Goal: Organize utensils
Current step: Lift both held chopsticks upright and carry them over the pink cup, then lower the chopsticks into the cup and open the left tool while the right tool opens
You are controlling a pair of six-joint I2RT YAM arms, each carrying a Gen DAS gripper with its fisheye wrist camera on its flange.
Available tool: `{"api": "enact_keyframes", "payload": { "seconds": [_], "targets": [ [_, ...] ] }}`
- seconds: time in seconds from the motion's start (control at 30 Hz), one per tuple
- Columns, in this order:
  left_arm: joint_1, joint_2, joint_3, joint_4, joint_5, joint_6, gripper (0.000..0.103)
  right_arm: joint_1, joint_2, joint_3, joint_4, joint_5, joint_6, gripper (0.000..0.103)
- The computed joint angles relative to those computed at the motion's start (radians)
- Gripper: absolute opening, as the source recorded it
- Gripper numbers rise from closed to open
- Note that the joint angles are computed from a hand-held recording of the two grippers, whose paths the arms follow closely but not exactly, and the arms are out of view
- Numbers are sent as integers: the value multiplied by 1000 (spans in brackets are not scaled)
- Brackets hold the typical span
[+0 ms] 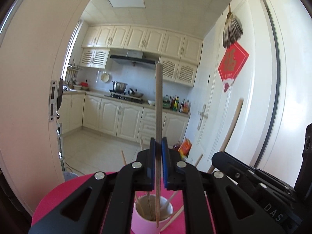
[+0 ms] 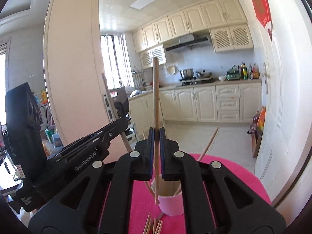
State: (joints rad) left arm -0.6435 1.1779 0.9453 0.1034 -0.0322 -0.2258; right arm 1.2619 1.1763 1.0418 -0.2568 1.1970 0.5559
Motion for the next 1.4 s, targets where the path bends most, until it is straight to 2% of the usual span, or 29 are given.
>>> {"api": "enact_keyframes", "payload": {
  "seconds": [0.17,0.33,0.53,0.67,0.8,0.93,1.03,1.27,1.3,1.37,1.4],
  "targets": [
    [9,23,-9,82,-19,1,6,-45,-7,-66,170,1,-120,6],
    [22,65,20,80,-11,-10,6,-96,7,-58,163,-87,-102,5],
    [30,95,39,79,-8,-5,6,-89,6,-32,172,-102,-120,5],
    [47,83,22,95,-1,-18,6,-53,-2,-6,259,-39,-258,5],
    [44,87,28,101,-9,-10,6,-26,2,3,403,25,-437,5],
    [39,110,34,100,-5,0,6,-13,24,1,483,47,-518,5],
    [37,130,39,81,-1,0,6,-26,34,8,423,40,-470,5],
    [39,146,40,49,20,-1,7,-84,50,5,208,-21,-233,5],
    [40,147,44,41,19,-1,10,-92,43,-1,198,-34,-215,5],
    [45,143,46,31,32,-3,23,-100,43,1,171,-45,-186,5],
    [46,138,40,36,29,-3,24,-100,46,3,161,-45,-178,5]
  ]
}}
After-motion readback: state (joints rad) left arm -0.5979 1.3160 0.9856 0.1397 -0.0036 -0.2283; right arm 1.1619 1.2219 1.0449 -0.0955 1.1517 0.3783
